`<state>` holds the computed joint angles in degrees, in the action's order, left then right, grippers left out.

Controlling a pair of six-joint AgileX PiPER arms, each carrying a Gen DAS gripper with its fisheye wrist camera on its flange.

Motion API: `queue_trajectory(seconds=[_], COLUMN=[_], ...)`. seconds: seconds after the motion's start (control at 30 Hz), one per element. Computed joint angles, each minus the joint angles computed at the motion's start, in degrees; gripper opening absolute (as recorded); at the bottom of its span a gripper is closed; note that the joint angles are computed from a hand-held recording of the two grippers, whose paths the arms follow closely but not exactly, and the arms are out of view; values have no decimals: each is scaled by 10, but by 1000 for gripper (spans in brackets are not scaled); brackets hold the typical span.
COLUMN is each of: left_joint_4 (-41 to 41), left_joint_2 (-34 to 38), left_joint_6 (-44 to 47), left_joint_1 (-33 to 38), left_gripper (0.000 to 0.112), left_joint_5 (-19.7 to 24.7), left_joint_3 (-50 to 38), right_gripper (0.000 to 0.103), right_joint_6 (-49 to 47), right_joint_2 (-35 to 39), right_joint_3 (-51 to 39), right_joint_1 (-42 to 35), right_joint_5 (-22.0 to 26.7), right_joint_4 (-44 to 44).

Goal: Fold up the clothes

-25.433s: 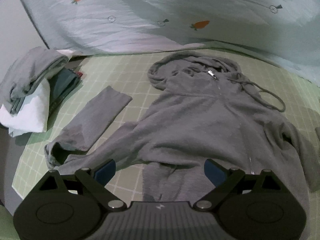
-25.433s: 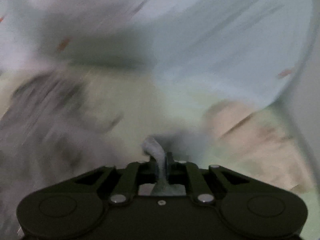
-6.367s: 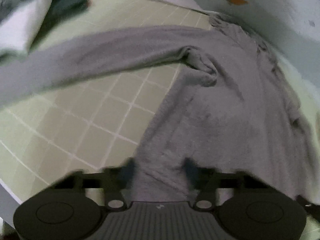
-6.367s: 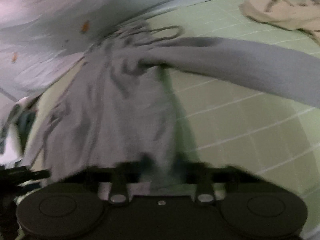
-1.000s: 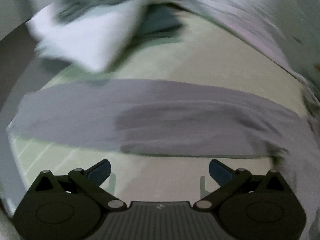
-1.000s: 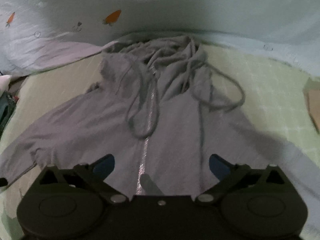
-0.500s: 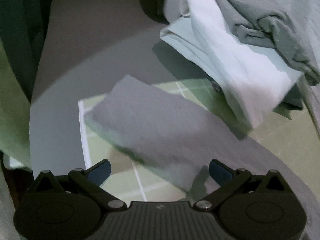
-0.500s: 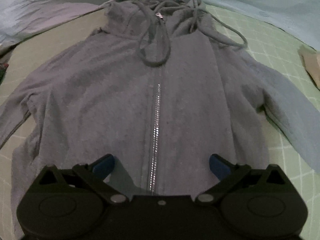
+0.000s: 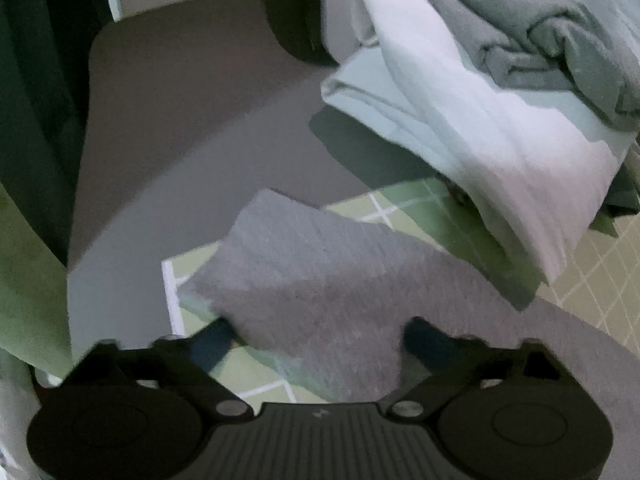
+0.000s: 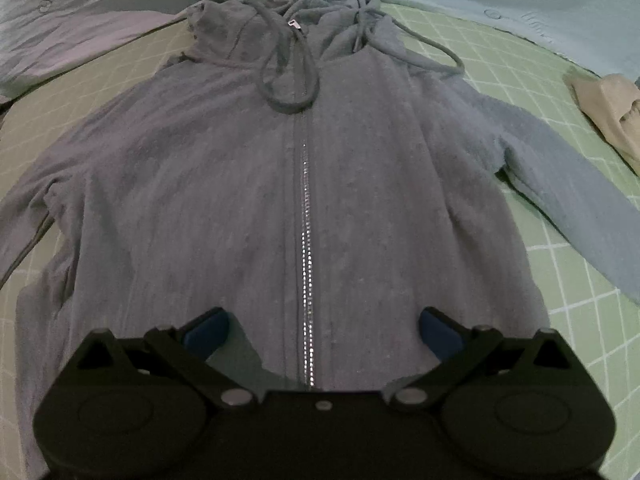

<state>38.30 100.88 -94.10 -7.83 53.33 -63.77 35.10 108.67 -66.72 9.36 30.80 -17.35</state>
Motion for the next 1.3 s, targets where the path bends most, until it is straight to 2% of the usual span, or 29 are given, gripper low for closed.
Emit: queue_trajectory(seconds=[0.03, 0.1, 0.17, 0.3, 0.47, 0.63, 0.77, 0.83, 0.87, 0.93, 1.0, 1.07, 1.23, 1.3], left_joint_4=[7, 17, 18, 27, 70, 125, 130, 97, 58, -29, -99, -112, -127, -135], left_joint_2=[-3, -8, -17, -21, -49, -32, 8, 36, 54, 98, 143, 168, 224, 233], left_joint_6=[-6, -15, -12, -5, -5, 37, 99, 164, 221, 320, 385, 403, 428, 418], left_joint_1=[-2, -4, 7, -9, -69, -153, -221, -252, -264, -288, -309, -330, -364, -374], left_gripper=[66, 36, 22, 19, 19, 19, 19, 19, 20, 32, 68, 79, 80, 80], left_joint_5=[5, 9, -21, -14, -16, -21, -83, -125, -147, -160, -115, -69, 54, 86], left_joint_3=[1, 5, 15, 8, 0, -74, -166, -219, -250, -313, -381, -415, -484, -491], right_gripper=[103, 103, 103, 103, 103, 103, 103, 103, 103, 103, 103, 103, 103, 103], right_joint_6=[-1, -3, -7, -20, -29, -106, -167, -241, -295, -392, -473, -534, -695, -721], right_joint_2=[-3, -10, -18, -40, -75, -101, -114, -120, -123, -126, -130, -141, -153, -139], right_joint_3=[4, 12, 22, 48, 84, 101, 107, 110, 113, 116, 118, 128, 147, 138], right_joint_1=[-1, -1, -1, -8, -35, -91, -119, -145, -162, -194, -224, -258, -378, -428], right_joint_5=[-1, 0, 0, -4, -16, -43, -62, -74, -79, -82, -80, -86, -105, -121], right_joint_4=[2, 4, 8, 26, 53, 146, 189, 246, 288, 362, 421, 464, 597, 601])
